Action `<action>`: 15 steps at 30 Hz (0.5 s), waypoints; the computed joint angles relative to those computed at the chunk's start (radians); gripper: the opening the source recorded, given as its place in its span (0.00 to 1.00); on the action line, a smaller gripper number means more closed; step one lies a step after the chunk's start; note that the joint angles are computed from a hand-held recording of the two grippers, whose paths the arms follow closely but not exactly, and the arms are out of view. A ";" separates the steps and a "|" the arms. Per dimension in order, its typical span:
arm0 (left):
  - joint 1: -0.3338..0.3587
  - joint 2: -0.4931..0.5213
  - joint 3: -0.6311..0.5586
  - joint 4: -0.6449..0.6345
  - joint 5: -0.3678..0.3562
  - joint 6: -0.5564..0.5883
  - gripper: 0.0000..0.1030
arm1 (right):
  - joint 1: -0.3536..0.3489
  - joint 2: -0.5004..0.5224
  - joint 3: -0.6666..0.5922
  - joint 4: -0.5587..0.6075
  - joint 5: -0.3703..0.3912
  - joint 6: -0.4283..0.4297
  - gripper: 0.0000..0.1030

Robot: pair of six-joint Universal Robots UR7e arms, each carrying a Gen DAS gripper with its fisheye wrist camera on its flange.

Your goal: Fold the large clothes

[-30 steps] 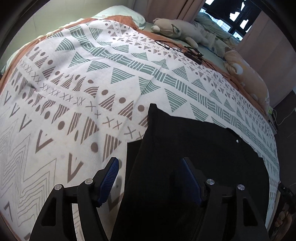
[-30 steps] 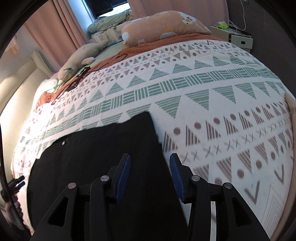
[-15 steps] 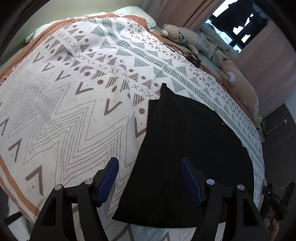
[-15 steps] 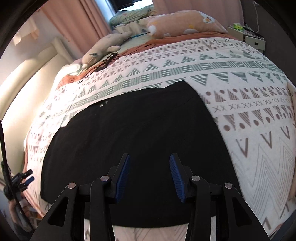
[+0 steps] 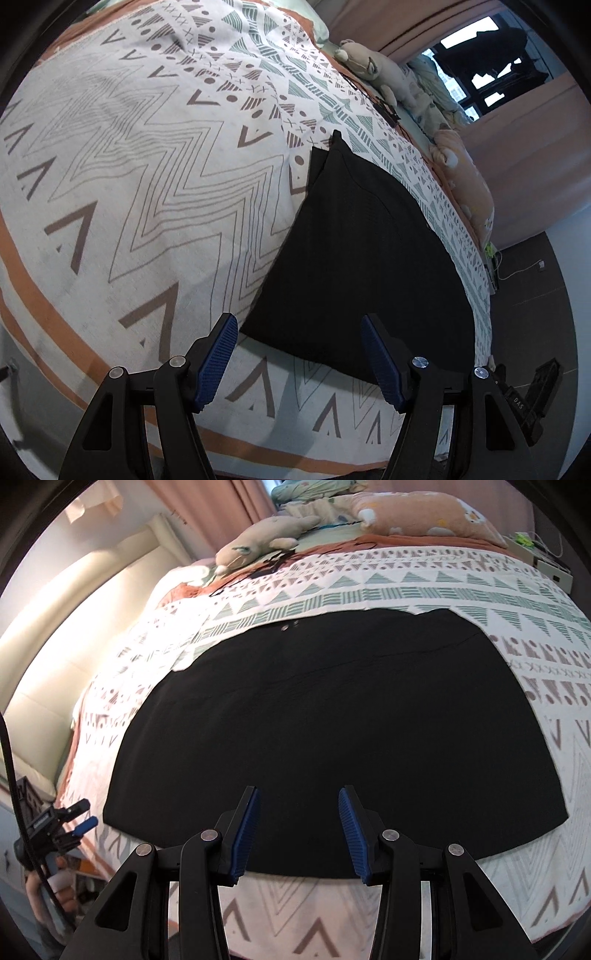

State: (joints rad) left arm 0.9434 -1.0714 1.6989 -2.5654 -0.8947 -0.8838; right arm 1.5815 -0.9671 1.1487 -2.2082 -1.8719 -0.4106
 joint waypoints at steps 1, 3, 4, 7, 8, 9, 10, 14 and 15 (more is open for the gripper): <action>0.001 -0.006 0.017 -0.017 -0.007 -0.011 0.68 | 0.003 -0.002 0.011 0.003 0.003 -0.004 0.43; 0.012 -0.005 0.040 -0.064 -0.038 -0.021 0.68 | 0.007 -0.007 0.030 0.011 0.010 -0.007 0.43; 0.018 -0.004 0.045 -0.072 -0.057 -0.022 0.66 | 0.008 -0.009 0.036 0.016 0.012 -0.009 0.43; 0.033 0.015 0.041 -0.103 -0.101 -0.016 0.60 | 0.013 -0.011 0.054 0.038 0.012 -0.010 0.43; 0.036 0.022 0.038 -0.118 -0.104 -0.006 0.60 | 0.012 -0.014 0.059 0.042 0.014 -0.011 0.43; 0.040 0.032 0.029 -0.126 -0.103 0.003 0.59 | 0.013 -0.018 0.068 0.051 0.018 -0.012 0.43; 0.043 0.038 0.025 -0.131 -0.103 0.007 0.57 | 0.014 -0.022 0.074 0.054 0.021 -0.015 0.43; 0.061 0.067 0.001 -0.173 -0.126 0.030 0.56 | 0.017 -0.037 0.105 0.045 0.012 -0.029 0.42; 0.064 0.073 -0.003 -0.182 -0.127 0.038 0.56 | 0.017 -0.032 0.099 0.052 0.007 -0.026 0.42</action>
State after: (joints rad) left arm 1.0070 -0.9985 1.6962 -2.7475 -1.0215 -0.8461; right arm 1.5990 -0.9995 1.2475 -2.1559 -1.8650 -0.4369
